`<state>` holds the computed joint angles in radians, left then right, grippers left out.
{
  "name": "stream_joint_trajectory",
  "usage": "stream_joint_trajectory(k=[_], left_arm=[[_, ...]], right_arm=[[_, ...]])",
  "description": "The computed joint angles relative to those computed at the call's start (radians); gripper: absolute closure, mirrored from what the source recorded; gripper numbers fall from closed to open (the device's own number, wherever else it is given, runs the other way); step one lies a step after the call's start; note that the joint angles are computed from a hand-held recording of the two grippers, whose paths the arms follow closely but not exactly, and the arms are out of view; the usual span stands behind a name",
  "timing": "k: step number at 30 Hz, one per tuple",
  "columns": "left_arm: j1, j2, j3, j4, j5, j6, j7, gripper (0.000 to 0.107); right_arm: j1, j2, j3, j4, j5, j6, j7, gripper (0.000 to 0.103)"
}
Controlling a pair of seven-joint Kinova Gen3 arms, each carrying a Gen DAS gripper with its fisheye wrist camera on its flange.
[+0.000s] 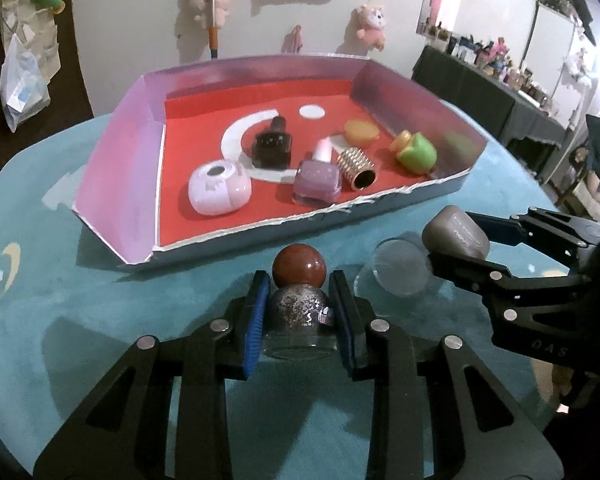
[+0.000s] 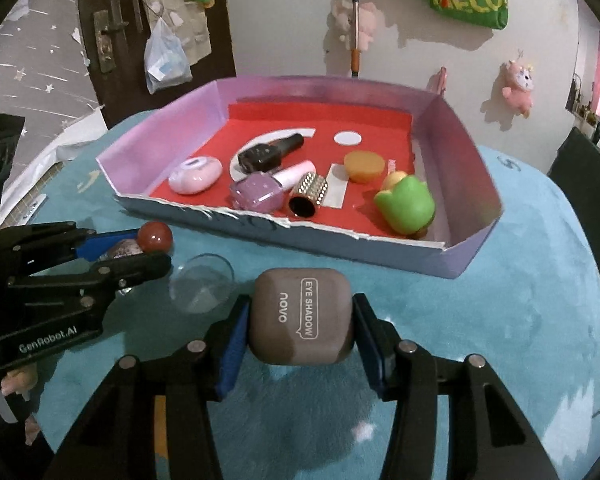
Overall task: Organize rigid objects
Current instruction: 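Carry the jar and eyeshadow case into the box and lower them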
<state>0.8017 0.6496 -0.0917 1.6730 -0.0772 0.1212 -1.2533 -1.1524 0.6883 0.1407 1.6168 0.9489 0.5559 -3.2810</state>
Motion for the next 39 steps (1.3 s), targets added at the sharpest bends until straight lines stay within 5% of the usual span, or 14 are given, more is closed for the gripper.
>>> stream_joint_trajectory(k=[6, 13, 23, 27, 31, 39], left_arm=[[0.045, -0.022, -0.057, 0.029, 0.136, -0.026, -0.118, 0.079], [0.056, -0.025, -0.069, 0.035, 0.185, -0.03, -0.164, 0.079], [0.04, -0.051, -0.05, 0.043, 0.129, -0.049, -0.114, 0.079], [-0.079, -0.055, 0.057, -0.047, 0.076, 0.019, -0.119, 0.079], [-0.205, 0.026, 0.182, -0.232, 0.024, 0.166, -0.137, 0.079], [-0.259, 0.232, 0.267, -0.602, -0.132, 0.466, -0.073, 0.079]], right_arm=[[-0.025, -0.026, 0.001, 0.024, 0.047, 0.011, -0.054, 0.05], [-0.008, -0.032, -0.033, 0.024, 0.057, 0.024, -0.054, 0.05], [-0.014, -0.044, -0.006, 0.035, 0.073, -0.023, -0.066, 0.05], [-0.011, -0.059, 0.057, -0.001, 0.001, -0.079, 0.06, 0.05], [0.162, -0.051, -0.08, -0.101, -0.057, -0.051, 0.222, 0.05], [0.48, 0.091, -0.412, -0.415, -0.162, 0.169, 0.548, 0.05]])
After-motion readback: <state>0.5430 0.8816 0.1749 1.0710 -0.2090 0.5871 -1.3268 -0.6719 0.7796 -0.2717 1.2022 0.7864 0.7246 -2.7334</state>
